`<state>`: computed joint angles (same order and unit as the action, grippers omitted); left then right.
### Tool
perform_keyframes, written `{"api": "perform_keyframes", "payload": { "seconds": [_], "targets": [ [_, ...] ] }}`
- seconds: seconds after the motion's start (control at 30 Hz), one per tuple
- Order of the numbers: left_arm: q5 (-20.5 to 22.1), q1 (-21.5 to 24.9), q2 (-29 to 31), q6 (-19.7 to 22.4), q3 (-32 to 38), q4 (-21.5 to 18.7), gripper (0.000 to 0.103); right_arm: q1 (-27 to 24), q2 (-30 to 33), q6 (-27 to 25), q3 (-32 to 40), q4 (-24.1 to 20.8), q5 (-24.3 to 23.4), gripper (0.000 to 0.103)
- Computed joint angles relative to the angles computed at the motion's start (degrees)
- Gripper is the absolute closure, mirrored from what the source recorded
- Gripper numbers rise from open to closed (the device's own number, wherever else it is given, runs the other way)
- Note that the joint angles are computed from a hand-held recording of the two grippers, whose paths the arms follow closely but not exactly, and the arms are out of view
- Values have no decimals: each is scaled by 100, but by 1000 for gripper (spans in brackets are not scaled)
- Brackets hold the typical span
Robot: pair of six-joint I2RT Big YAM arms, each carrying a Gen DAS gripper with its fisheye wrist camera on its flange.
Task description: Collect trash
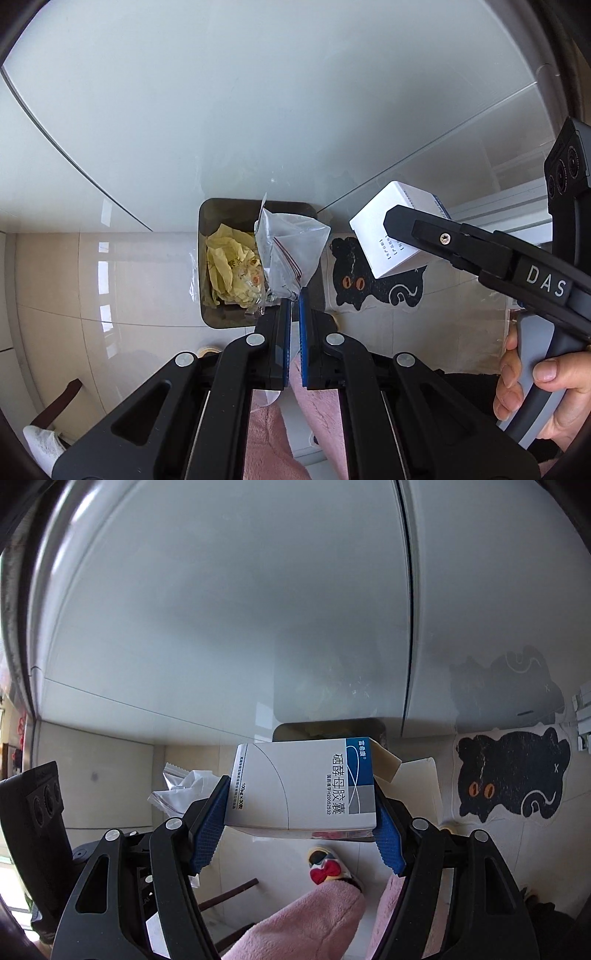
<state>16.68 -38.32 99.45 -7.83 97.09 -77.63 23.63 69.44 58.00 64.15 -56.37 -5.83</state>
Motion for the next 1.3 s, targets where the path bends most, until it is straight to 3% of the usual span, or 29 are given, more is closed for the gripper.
{"api": "perform_keyframes", "payload": {
  "seconds": [0.4, 0.7, 0.8, 0.87, 0.97, 1.17, 1.3],
  "targets": [
    [168, 90, 478, 56, -406, 326, 97, -108, 589, 394, -534, 807, -289, 32],
    [254, 125, 587, 79, -392, 329, 84, -126, 876, 694, -603, 1060, -410, 30],
    [250, 150, 618, 93, -286, 224, 71, -150, 900, 832, -591, 1131, -428, 26],
    [213, 166, 621, 76, -260, 182, 54, -169, 921, 871, -546, 1106, -432, 18],
    [239, 195, 591, 41, -272, 148, 37, -181, 1018, 796, -441, 983, -412, 18],
    [262, 235, 554, 62, -162, -77, 19, -234, 971, 740, -320, 691, -266, 3],
    [290, 256, 422, 28, -4, -236, 8, -195, 765, 674, -183, 338, -40, 3]
  ]
}}
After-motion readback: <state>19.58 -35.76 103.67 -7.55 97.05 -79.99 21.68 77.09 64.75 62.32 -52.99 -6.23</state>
